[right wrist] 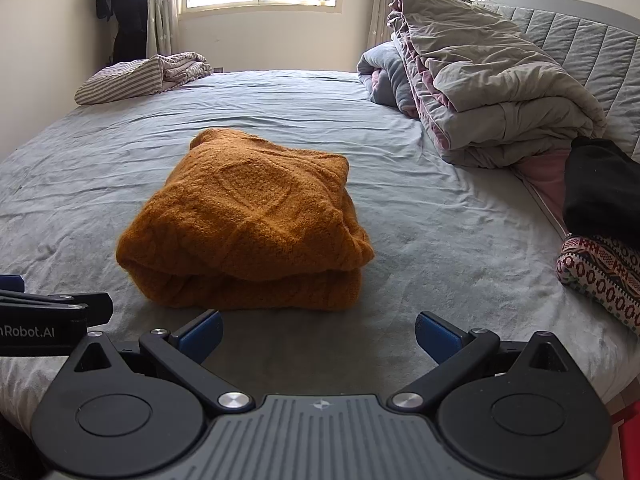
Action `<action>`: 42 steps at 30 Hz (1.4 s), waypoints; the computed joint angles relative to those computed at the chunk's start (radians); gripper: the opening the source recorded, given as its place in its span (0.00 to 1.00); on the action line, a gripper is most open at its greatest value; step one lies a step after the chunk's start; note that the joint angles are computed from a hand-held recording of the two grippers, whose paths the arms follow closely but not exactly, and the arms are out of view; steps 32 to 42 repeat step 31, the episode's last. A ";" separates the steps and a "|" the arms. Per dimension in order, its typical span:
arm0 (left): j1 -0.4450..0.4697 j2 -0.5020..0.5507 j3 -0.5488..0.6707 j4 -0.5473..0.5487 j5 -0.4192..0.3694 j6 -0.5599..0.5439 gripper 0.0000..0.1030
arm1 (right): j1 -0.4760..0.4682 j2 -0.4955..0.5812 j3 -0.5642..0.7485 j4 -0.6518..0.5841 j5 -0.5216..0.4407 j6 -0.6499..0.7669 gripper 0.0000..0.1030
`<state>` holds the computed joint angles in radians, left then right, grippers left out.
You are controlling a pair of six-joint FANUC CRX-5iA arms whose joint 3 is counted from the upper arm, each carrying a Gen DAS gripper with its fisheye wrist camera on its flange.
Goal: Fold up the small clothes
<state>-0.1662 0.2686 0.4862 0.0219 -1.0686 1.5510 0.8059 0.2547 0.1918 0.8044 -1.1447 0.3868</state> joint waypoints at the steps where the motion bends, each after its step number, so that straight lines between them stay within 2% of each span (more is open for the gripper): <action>1: 0.000 0.000 0.000 0.000 0.000 0.000 0.99 | 0.000 0.000 0.000 0.000 0.000 0.000 1.00; 42: 0.010 0.000 -0.004 0.001 -0.003 0.015 0.99 | -0.005 0.016 0.021 -0.009 0.001 0.032 1.00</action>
